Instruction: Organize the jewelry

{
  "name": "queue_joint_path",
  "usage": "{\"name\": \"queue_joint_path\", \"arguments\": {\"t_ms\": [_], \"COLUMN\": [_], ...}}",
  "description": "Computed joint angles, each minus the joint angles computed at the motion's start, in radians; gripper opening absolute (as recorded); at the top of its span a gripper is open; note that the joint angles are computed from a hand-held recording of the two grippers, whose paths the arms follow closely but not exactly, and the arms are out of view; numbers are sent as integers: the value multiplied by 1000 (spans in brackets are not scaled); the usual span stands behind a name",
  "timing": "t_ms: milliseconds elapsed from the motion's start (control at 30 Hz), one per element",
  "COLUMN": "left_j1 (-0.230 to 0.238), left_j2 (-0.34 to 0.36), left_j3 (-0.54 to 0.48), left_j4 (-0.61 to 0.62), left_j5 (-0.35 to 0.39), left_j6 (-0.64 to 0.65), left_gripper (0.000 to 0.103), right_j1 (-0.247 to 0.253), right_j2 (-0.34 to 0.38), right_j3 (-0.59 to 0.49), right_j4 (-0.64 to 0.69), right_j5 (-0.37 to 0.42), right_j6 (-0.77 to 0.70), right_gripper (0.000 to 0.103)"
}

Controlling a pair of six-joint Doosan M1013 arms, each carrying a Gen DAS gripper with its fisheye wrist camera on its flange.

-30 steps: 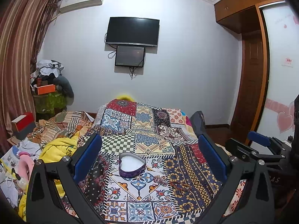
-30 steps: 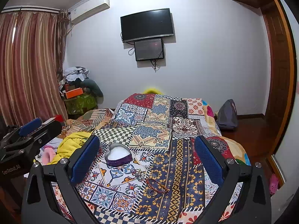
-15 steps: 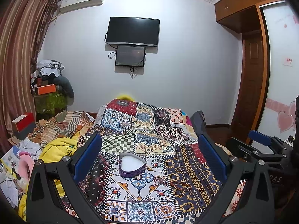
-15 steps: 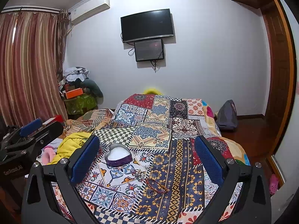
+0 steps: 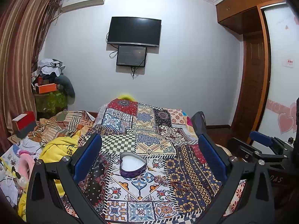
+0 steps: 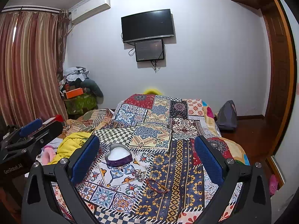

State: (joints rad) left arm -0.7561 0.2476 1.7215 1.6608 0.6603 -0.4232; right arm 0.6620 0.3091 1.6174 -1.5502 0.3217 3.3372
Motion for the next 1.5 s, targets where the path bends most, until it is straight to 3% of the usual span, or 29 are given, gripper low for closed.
{"name": "queue_joint_path", "arguments": {"t_ms": [933, 1233, 1500], "left_j1": [12, 37, 60], "left_j2": [14, 62, 120], "left_j3": [-17, -81, -140], "left_j4": [-54, -275, -483], "left_j5": [-13, -39, -74], "left_j6": [40, 236, 448], "left_gripper": [103, 103, 103], "right_j1": [-9, -28, -52], "right_j2": [7, 35, 76], "right_j3": [-9, -29, -63], "right_j4": [95, 303, 613], "right_j5": [3, 37, 69], "right_j6": [-86, -275, -583], "right_gripper": [101, 101, 101]}}
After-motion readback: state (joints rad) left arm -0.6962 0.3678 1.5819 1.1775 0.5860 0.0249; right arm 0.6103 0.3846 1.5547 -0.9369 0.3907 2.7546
